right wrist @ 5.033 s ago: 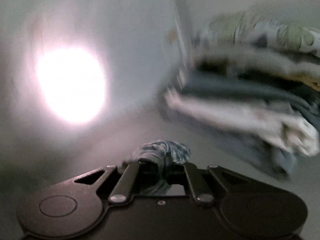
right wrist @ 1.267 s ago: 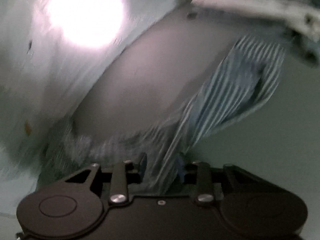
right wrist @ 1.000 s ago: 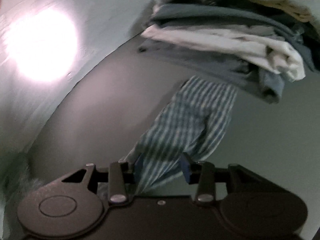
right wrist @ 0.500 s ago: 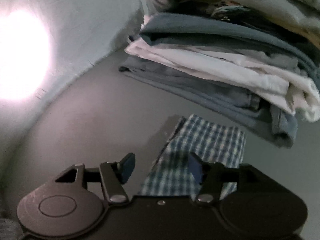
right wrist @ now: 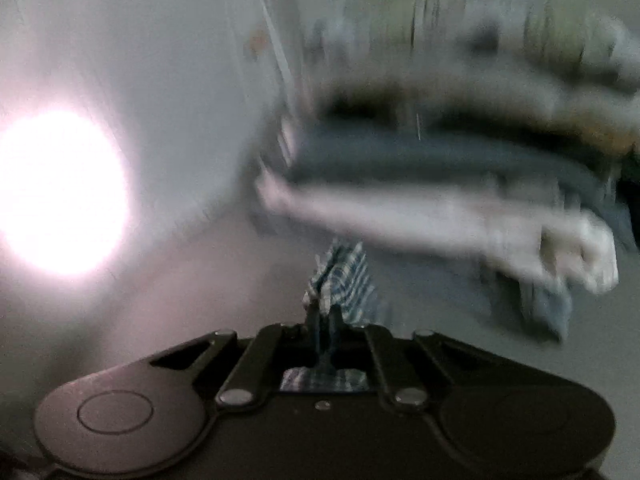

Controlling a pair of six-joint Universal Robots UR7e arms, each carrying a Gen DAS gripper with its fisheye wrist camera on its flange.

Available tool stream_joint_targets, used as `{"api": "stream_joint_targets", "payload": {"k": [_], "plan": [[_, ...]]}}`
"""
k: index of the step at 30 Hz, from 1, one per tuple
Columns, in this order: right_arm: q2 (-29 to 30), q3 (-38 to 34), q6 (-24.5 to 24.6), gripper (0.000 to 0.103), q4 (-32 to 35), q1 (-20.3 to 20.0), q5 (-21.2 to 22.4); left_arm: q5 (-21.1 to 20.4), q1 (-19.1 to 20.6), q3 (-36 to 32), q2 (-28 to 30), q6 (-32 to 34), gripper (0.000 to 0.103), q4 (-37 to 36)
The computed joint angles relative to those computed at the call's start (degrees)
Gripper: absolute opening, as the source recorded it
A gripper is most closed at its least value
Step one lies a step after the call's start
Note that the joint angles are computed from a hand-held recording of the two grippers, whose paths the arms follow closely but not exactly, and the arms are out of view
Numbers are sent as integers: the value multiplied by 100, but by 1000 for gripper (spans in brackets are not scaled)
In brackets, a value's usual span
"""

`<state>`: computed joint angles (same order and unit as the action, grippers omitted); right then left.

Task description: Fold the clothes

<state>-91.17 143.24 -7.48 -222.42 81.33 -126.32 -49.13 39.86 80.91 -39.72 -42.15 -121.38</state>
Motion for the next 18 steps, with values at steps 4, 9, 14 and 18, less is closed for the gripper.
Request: {"api": "stream_joint_targets", "payload": {"k": [4,9,14,18], "plan": [[-341,412,-883,4,-1667,34,825,421,-77,72,-91,281,2,-516],[-628,963,-637,5,-1534,-525,574,237,28,-141,145,235,3,-497],[-328,1354,40,13,-969,-1246,145,152,85,-254,377,480,8,-134],[-402,1502,696,50,-788,-1442,26,71,120,-422,560,759,40,-358]]}}
